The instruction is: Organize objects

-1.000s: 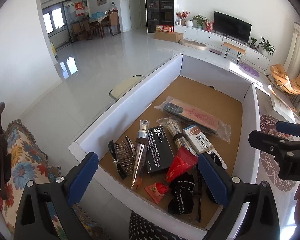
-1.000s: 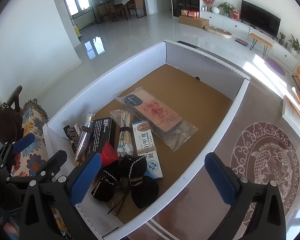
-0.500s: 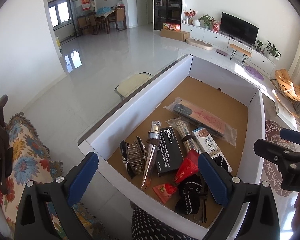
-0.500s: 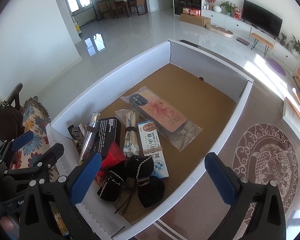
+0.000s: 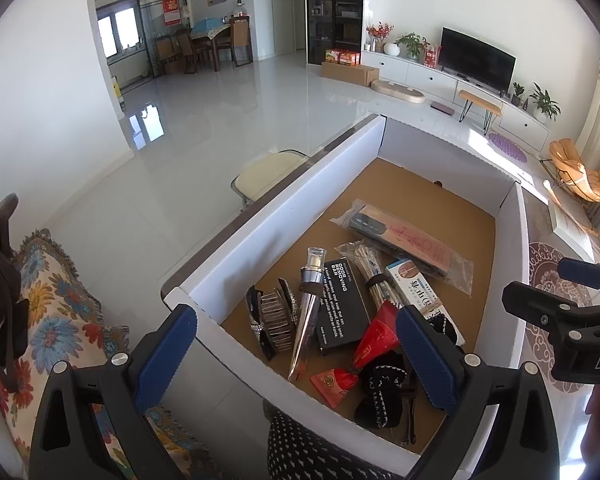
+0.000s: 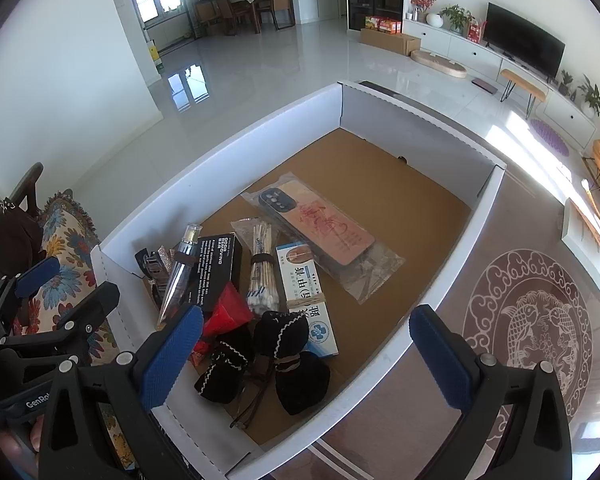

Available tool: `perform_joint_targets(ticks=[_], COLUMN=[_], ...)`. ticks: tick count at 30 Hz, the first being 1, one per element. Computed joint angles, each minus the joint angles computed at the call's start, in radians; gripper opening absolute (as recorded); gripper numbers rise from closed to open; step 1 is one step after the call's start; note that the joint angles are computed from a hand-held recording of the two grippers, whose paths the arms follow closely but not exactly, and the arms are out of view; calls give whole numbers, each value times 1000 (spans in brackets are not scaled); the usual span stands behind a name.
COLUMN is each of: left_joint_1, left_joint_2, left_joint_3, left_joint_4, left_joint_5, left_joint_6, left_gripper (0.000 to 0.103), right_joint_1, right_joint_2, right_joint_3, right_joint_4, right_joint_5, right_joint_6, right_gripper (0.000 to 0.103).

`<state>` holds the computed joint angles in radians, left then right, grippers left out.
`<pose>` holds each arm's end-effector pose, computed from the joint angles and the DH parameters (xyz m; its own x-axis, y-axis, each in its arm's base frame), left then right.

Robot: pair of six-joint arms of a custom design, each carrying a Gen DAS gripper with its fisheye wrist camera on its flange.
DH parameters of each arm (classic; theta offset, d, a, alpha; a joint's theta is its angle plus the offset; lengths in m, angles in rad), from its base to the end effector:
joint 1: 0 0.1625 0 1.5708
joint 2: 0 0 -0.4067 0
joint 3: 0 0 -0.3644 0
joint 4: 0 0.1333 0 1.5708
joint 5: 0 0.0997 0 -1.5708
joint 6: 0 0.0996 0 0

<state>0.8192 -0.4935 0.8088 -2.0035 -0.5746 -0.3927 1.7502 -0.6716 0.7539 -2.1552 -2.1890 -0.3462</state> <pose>-0.3946 -0.7399 0.2001 -0.6884 -0.0012 -0.7253 0.4488 0.7849 -0.4272 0.2185 -0.7815 0.3624 -0.7480 -0.1713 0.6412 -0.4361 0.8551 -0.2803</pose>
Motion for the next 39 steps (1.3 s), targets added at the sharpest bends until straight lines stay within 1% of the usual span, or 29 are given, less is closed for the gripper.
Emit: perform_joint_targets(ticks=[7,15,29,32,35,39], left_joint_1=[1,-5,-7,-7,-12,-25], left_joint_2=[0,4,21,24,24,22], left_joint_3=[2,2,-19,-21,-5,38], left_joint_4=[6,-12,-6,-13,-48,-154], left_joint_5=[-6,1,1,-9,1,43], left_joint_6=[-1,22,25,29,52,116], left_gripper=[101,101,101,101,101,101], right_joint_1=[4,7,5,4,1,-2], right_joint_2=[5,18,14,13,10,9], right_joint_3=[-4,-28,-15,-14,-12,-12], right_joint_4=[-5,0,-19,-20,-26,-26], right_joint_5=[-10,-17,-20,-20,-17,-13], right_joint_6=[-3,-9,-15,-16,-15,-15], right_gripper=[103,103,103,103,103,103])
